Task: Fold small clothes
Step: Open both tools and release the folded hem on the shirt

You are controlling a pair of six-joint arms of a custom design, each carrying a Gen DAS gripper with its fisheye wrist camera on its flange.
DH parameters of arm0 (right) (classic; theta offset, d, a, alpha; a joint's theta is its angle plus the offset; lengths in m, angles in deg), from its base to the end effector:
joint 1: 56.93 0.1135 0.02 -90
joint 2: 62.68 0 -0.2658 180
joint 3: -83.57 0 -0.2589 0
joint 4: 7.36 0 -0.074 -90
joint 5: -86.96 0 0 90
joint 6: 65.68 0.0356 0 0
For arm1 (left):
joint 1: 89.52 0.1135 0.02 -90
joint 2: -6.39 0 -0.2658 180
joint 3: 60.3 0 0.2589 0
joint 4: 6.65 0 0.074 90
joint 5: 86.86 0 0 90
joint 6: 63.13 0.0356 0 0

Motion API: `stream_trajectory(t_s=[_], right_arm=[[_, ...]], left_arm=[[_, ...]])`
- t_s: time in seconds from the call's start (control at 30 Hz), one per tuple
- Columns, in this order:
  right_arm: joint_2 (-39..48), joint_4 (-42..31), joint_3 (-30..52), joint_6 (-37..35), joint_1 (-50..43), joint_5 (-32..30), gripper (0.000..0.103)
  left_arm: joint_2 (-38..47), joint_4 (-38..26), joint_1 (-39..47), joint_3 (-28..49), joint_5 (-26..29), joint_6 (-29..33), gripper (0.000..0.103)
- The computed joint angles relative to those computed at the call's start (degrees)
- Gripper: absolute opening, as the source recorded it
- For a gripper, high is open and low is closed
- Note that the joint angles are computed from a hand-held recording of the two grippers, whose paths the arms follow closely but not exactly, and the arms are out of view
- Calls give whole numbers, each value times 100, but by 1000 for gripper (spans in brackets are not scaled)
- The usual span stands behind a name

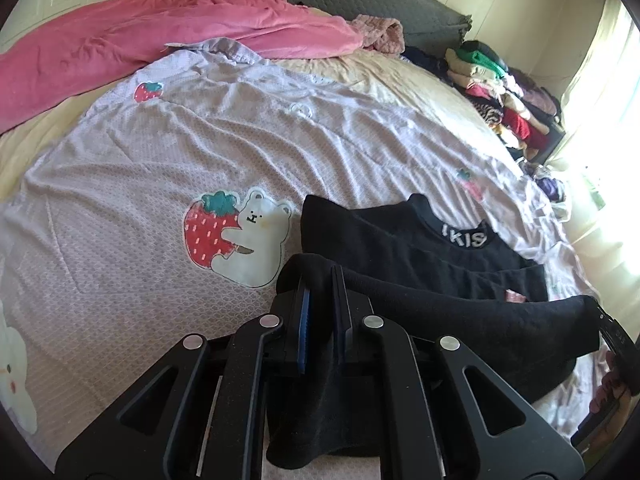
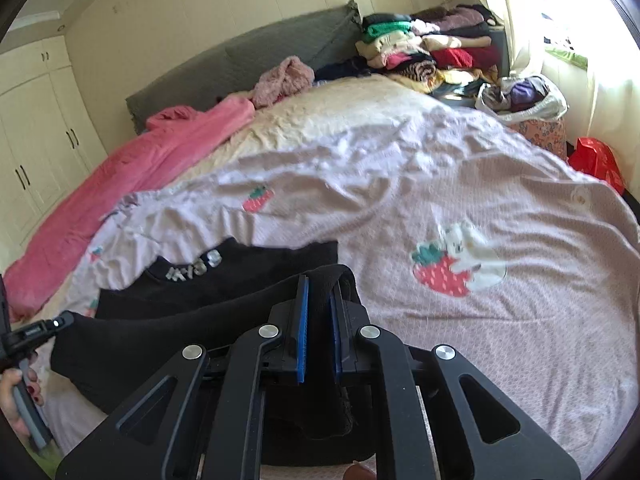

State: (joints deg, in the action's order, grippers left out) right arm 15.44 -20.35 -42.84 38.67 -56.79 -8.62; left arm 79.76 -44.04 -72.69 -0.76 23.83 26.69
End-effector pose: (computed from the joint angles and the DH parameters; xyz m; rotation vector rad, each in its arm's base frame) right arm 0.2876 0.0042 0.1995 0.2229 2.2222 0.2467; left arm 0.2549 0.0640 0.2226 -0.2030 2.4027 -0.3120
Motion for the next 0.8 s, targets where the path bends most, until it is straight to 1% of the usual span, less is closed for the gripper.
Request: stream_trajectory(t_s=[0.07, 0.1, 0.13, 0.17, 0.2, 0.23, 0.37, 0.4, 0.43, 0.53, 0.67, 0.8], right_arm=[[136, 22, -10, -139, -35, -50, 13], [130, 53, -48, -159, -85, -125, 13], [110, 44, -72, -147, -125, -212, 18], [67, 37, -109, -125, -181, -318, 32], [6, 79, -168, -109, -222, -384, 42], [-89, 111, -250, -120, -259, -461, 42], [-440, 35, -449, -161, -319, -658, 42], [-548, -29, -485, -188, -311, -671, 42], [-625, -75, -493, -215, -297, -658, 42], [-902, -180, -547, -260, -201, -612, 42], [-1173, -293, -626, -323, 5, -380, 47], [-1379, -354, -819, -247, 32, -344, 49]], left_arm=[[50, 49, 1, -21, 1, -17, 8], [10, 85, 21, -65, 53, -58, 13], [-35, 102, 36, -102, 89, -81, 21], [-131, 110, 31, -156, 69, -105, 27], [-267, 120, 28, -224, 65, -113, 37], [-391, 110, 34, -274, 90, -106, 39], [-859, -60, 127, -381, 246, -63, 42], [-959, -134, 161, -390, 296, -32, 46], [-1107, -257, 231, -408, 369, 29, 48], [-1333, -546, 403, -414, 557, 218, 48], [-1554, -895, 581, -445, 810, 441, 49], [-1699, -1147, 643, -550, 870, 706, 49]])
